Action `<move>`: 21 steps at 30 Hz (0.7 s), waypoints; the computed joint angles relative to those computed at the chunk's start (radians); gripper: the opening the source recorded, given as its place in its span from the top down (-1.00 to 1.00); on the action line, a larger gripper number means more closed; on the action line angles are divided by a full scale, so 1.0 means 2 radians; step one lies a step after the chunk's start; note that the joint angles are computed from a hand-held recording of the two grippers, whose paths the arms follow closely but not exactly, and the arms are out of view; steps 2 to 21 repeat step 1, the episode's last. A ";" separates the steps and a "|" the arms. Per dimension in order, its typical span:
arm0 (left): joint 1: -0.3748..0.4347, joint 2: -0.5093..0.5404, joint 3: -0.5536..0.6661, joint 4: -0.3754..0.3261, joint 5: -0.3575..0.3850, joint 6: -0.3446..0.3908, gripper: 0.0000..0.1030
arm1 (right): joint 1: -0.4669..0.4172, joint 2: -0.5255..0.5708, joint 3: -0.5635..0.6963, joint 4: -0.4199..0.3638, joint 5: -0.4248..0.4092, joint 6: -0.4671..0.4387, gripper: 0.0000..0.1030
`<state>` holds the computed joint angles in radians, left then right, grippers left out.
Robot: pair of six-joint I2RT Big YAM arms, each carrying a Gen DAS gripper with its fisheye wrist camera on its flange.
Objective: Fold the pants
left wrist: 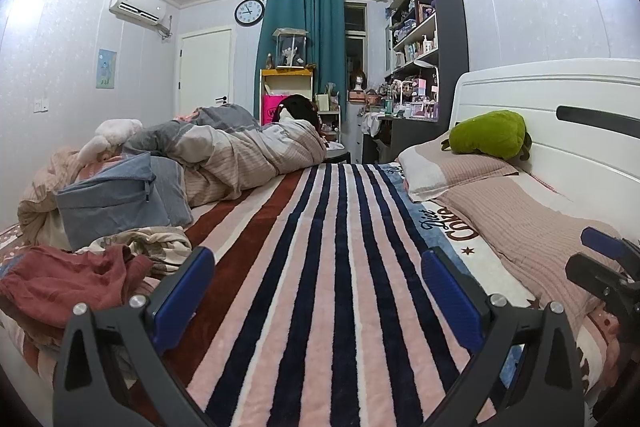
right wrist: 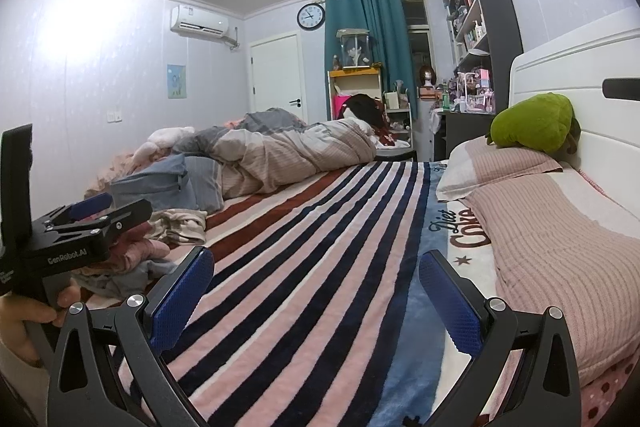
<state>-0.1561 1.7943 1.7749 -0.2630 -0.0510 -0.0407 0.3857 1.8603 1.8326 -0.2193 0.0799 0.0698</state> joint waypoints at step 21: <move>0.000 0.000 0.000 0.001 -0.002 0.000 -0.98 | 0.000 0.000 0.000 0.000 0.000 0.000 -0.99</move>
